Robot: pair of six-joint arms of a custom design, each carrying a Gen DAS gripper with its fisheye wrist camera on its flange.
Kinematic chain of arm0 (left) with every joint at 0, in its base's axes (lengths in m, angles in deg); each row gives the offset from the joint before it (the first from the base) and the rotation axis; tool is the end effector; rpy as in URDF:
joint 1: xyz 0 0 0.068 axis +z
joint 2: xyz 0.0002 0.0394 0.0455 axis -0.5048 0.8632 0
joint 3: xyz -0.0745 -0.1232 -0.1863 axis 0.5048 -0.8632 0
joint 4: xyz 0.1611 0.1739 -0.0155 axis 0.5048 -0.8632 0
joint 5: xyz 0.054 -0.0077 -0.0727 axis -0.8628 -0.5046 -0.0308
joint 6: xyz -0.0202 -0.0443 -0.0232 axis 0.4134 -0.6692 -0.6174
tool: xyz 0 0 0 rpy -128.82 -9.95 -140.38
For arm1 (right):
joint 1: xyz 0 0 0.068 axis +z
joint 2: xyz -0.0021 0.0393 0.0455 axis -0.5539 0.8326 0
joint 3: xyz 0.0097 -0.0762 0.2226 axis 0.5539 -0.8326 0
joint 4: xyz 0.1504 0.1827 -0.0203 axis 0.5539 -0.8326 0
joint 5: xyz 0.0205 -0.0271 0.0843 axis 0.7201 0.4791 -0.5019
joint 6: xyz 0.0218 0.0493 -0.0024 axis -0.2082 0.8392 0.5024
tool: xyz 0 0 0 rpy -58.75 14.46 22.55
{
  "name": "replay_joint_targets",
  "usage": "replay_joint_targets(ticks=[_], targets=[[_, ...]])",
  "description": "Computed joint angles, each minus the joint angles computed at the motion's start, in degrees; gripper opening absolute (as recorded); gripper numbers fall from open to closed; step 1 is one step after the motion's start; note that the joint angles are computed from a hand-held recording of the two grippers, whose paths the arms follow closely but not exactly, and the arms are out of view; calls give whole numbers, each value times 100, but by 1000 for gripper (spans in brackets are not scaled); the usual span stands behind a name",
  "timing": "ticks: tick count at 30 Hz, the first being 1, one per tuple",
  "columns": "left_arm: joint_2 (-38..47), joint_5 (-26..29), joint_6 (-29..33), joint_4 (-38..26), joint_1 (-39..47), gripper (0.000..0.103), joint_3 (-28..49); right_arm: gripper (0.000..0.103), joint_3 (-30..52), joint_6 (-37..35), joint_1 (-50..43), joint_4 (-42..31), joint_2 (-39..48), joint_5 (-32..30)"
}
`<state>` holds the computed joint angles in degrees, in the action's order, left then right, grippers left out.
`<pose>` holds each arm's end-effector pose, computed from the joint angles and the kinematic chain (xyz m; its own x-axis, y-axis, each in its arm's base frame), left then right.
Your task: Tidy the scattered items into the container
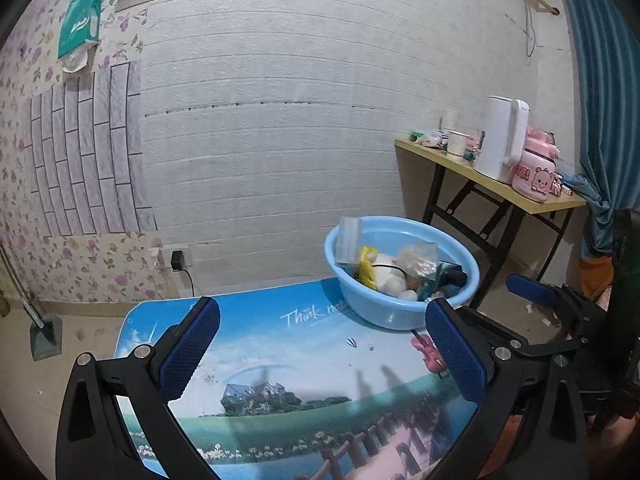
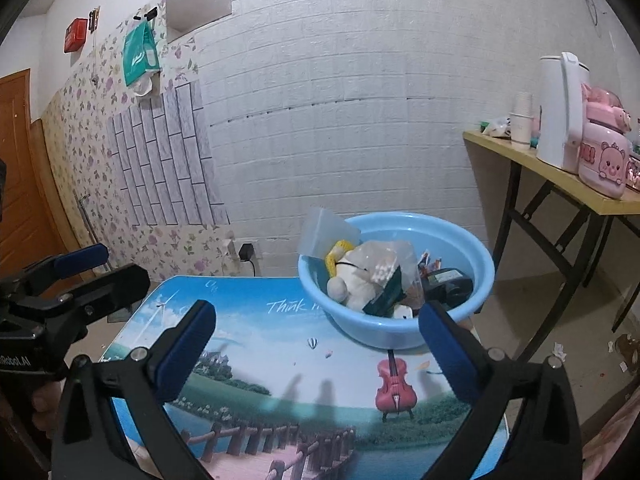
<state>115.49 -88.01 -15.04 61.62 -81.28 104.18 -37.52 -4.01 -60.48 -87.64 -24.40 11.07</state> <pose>0.1466 -0.1474 0.1850 -0.5022 -0.0211 -0.8645 0.0958 0.9922 -0.0799 0.1791 -0.0633 0.1656 -0.4864 -0.0680 -0.8711 -0.3506 0.9284 0.1232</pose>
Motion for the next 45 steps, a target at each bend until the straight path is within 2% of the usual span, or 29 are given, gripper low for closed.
replay_joint_targets(ticks=[4,8,14,18,22,26,36,39,45], targets=[[72,241,-91,50,227,103,-38,103,9,46,36,116,184,109],[309,237,-319,-46,286,103,-19,103,-31,208,-28,349,383,225],[480,233,-706,-298,369,103,-16,103,39,480,110,538,611,740],[530,167,-876,-575,400,103,108,103,211,569,217,477,904,969],[426,110,-982,-654,400,103,74,103,242,520,210,403,946,920],[750,-302,-1477,-1217,238,103,438,103,190,413,225,252,771,902],[809,-698,-1179,-1596,-175,103,717,103,179,427,231,-16,534,876],[949,-567,-783,-1458,-119,103,806,103,261,491,287,-127,565,894],[1041,-362,-797,-1427,42,103,861,103,234,445,468,-44,476,1126]])
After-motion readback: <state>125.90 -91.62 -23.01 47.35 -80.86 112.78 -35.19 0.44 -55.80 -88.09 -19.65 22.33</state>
